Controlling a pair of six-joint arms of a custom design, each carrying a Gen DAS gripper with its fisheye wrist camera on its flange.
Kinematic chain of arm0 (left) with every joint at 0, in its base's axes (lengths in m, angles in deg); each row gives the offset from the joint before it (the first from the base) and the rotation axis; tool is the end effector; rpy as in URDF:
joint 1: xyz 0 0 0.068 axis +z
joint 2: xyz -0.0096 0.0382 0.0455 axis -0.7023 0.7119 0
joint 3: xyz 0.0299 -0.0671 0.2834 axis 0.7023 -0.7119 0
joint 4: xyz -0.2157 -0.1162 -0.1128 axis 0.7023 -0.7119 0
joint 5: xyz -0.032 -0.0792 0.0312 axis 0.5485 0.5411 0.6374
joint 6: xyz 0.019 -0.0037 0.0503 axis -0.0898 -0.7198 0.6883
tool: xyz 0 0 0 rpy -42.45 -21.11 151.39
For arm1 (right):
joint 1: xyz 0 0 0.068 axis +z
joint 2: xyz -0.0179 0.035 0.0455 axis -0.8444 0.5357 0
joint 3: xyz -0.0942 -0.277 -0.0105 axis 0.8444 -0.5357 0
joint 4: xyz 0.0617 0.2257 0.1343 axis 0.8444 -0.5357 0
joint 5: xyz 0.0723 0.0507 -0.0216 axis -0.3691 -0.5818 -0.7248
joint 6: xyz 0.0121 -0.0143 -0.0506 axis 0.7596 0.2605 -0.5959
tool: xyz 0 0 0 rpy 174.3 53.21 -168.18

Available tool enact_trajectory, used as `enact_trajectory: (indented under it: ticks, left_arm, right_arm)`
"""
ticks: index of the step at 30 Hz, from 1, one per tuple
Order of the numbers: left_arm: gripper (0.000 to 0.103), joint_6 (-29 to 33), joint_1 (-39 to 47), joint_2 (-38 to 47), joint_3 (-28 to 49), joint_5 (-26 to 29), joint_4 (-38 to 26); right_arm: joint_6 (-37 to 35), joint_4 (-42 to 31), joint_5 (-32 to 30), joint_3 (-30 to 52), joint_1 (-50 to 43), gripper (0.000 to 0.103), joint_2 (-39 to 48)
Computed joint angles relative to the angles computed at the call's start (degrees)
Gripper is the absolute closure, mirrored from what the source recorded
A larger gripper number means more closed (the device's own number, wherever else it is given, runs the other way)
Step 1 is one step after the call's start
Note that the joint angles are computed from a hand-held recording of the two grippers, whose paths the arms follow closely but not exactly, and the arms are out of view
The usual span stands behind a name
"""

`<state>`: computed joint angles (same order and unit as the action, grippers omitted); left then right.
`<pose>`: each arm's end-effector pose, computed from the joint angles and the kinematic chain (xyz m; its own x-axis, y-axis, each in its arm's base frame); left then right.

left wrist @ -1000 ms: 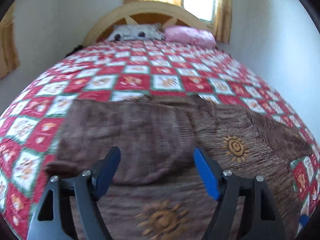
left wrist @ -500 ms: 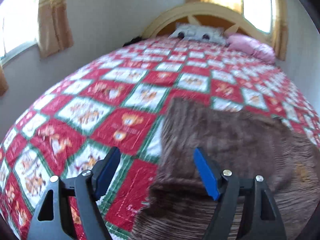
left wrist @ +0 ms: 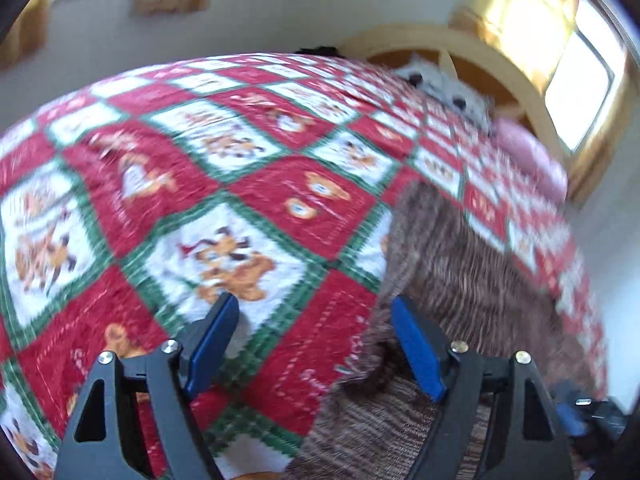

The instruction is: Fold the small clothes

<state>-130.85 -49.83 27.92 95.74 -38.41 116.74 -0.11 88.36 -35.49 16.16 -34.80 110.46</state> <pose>0.2211 -0.0129 0.0376 -0.4954 -0.6142 -0.6143 -0.5175 0.7767 -0.3592 0.2732 0.1184 0.0673 -0.8277 0.1862 -0.5294 -0.0374 0.9230 0.3831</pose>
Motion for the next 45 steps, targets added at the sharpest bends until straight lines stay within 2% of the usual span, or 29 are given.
enact_trajectory:
  ticks: [1,3,4,6,7,9,10,12,16,18,22,25,27,29,31,33,34,35,37,38,39,40,41,42,45]
  left_arm:
    - [0.022,-0.4,0.3,0.7,-0.9,0.4,2.3]
    - [0.022,-1.2,0.3,0.8,-1.5,-0.3,3.5]
    - [0.022,-1.6,0.2,1.0,-1.6,-0.7,3.8]
    - [0.022,-1.6,0.6,0.8,-1.1,-0.3,2.7]
    - [0.022,-1.6,0.7,0.8,-1.2,-0.2,2.9]
    - [0.022,-1.6,1.8,1.8,-2.1,1.3,6.1]
    - [0.022,-1.9,2.6,2.7,-2.6,2.3,8.3]
    - [0.022,-1.9,2.5,2.8,-2.5,2.1,8.1]
    - [0.021,-0.8,0.3,0.0,1.0,-1.5,-1.5]
    - [0.019,-0.3,-0.6,-0.4,1.8,-2.6,-3.9]
    - [0.019,-0.1,-0.3,-0.3,1.6,-2.4,-3.4]
    - [0.019,0.1,-0.2,-0.4,1.1,-2.4,-2.3]
    - [0.019,-0.3,-0.6,-0.2,0.5,-2.5,-0.9]
    - [0.019,-0.2,-1.1,-0.3,0.5,-2.8,-1.1]
    - [0.019,-0.1,-2.0,-0.9,1.2,-3.8,-3.2]
    - [0.019,0.3,-2.7,-1.3,1.8,-4.5,-4.5]
    - [0.019,0.4,-2.9,-1.4,2.0,-4.7,-5.0]
    - [0.019,0.5,-3.1,-1.4,2.2,-4.9,-5.4]
    - [0.019,0.5,-3.1,-1.4,2.4,-5.0,-5.6]
    - [0.019,0.5,-3.1,-1.4,2.4,-4.9,-5.5]
    - [0.019,0.4,-2.9,-1.3,2.5,-4.8,-5.6]
    - [0.019,0.3,-2.8,-1.2,2.6,-4.7,-5.6]
    - [0.018,0.4,-2.7,-1.0,2.6,-4.5,-5.4]
    - [0.018,0.3,-2.6,-0.8,2.6,-4.5,-5.1]
    - [0.018,0.5,-2.4,-0.7,2.7,-4.3,-5.0]
  right_arm:
    - [0.0,-0.6,0.1,1.7,0.3,0.036,1.8]
    - [-0.9,-1.1,4.8,3.7,2.6,0.036,3.1]
    - [-2.1,-3.7,6.9,5.5,3.9,0.037,3.4]
    - [-4.9,-6.2,9.8,7.3,5.6,0.063,4.1]
    - [-6.9,-7.9,10.5,8.5,6.4,0.088,4.8]
    - [-8.6,-6.7,11.2,7.7,6.6,0.088,5.1]
    - [-9.2,-6.6,13.4,7.2,7.2,0.088,4.7]
    - [-9.9,-6.3,17.6,6.6,8.4,0.088,4.6]
    - [-9.4,-4.3,21.5,5.0,9.5,0.089,5.2]
    - [-9.3,-4.3,22.4,4.6,10.0,0.089,4.8]
    - [-8.6,-1.5,18.5,1.2,8.2,0.089,2.6]
    - [-7.1,4.7,10.0,-4.0,3.9,0.088,-1.1]
    - [-6.0,6.7,6.7,-5.2,1.0,0.074,-3.8]
    - [-6.0,6.8,4.9,-3.5,-1.4,0.013,-5.2]
    - [-7.2,6.8,5.3,0.0,-1.9,0.011,-3.5]
    - [-9.5,2.1,6.5,6.5,-1.4,0.011,0.1]
    - [-11.5,-2.1,7.7,11.7,-0.7,0.022,3.7]
    - [-12.4,-3.8,8.5,14.1,-0.2,0.039,5.5]
    - [-15.3,-10.8,10.6,22.2,1.1,0.051,11.5]
    - [-15.9,-14.2,12.2,25.7,1.9,0.051,14.3]
    - [-16.4,-14.0,13.0,26.4,2.1,0.052,15.2]
    - [-17.1,-12.8,14.5,26.3,2.9,0.065,15.3]
    - [-17.5,-12.1,13.7,25.5,2.8,0.09,15.0]
    - [-17.5,-11.7,12.1,25.0,2.8,0.092,14.6]
    - [-19.4,-6.9,19.6,21.2,5.4,0.093,12.7]
